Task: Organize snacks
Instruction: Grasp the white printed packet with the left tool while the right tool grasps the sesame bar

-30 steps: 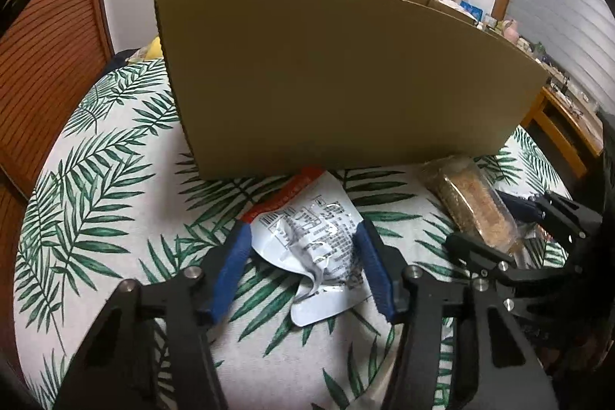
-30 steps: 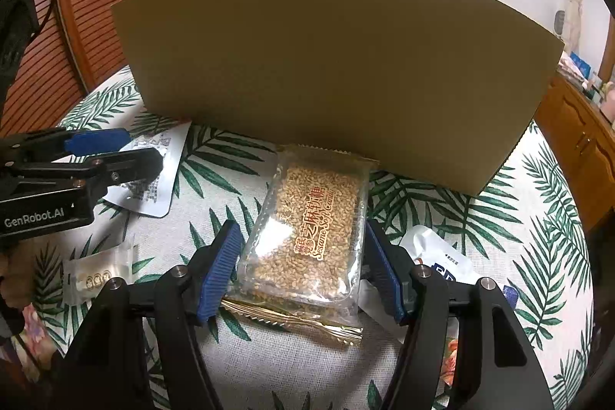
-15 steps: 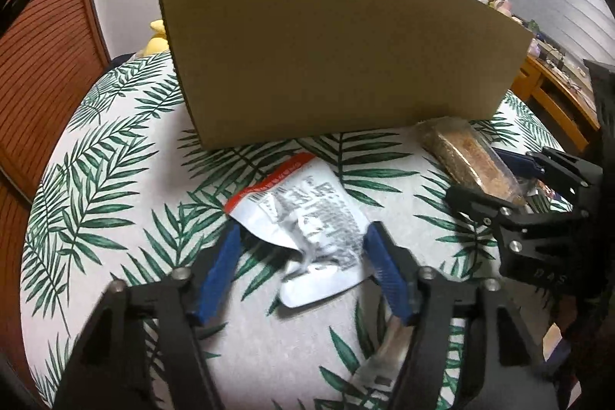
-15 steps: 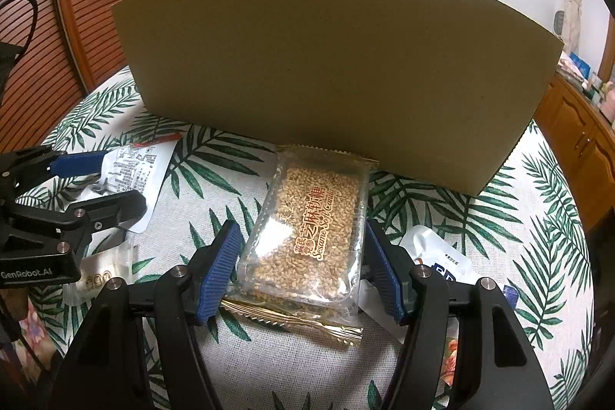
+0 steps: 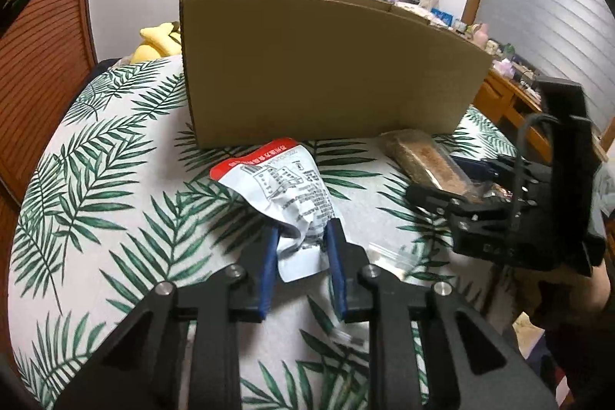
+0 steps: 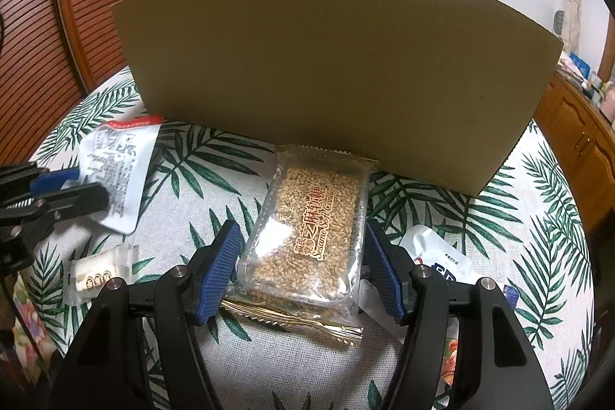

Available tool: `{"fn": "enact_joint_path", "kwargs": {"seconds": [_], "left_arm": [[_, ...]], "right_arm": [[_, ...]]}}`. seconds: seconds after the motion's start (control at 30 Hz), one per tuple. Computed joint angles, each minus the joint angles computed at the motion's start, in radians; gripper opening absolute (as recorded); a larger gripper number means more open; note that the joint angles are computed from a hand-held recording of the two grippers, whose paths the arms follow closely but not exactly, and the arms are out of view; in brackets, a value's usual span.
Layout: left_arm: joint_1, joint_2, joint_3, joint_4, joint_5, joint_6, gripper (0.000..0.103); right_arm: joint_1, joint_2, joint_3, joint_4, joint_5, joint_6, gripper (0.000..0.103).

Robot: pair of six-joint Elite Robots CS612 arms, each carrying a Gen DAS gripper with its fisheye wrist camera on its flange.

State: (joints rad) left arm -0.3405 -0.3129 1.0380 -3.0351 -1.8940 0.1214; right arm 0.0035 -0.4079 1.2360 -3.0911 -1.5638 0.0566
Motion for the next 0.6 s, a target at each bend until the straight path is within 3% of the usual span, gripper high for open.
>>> {"fn": "enact_joint_path", "kwargs": {"seconds": [0.17,0.33,0.6], "left_arm": [[0.003,-0.008,0.027,-0.055,-0.011,-0.038,0.022],[0.007,-0.012,0.049,-0.111,-0.01,-0.086,0.022],[0.005,-0.014,0.06,-0.153,0.003,-0.086,0.022]], "right_arm": [[0.0,0.001,0.0,-0.003,0.001,-0.001,0.065],[0.0,0.003,0.004,-0.027,-0.003,0.005,0.051],[0.002,0.001,0.017,-0.073,0.001,-0.029,0.047]]}}
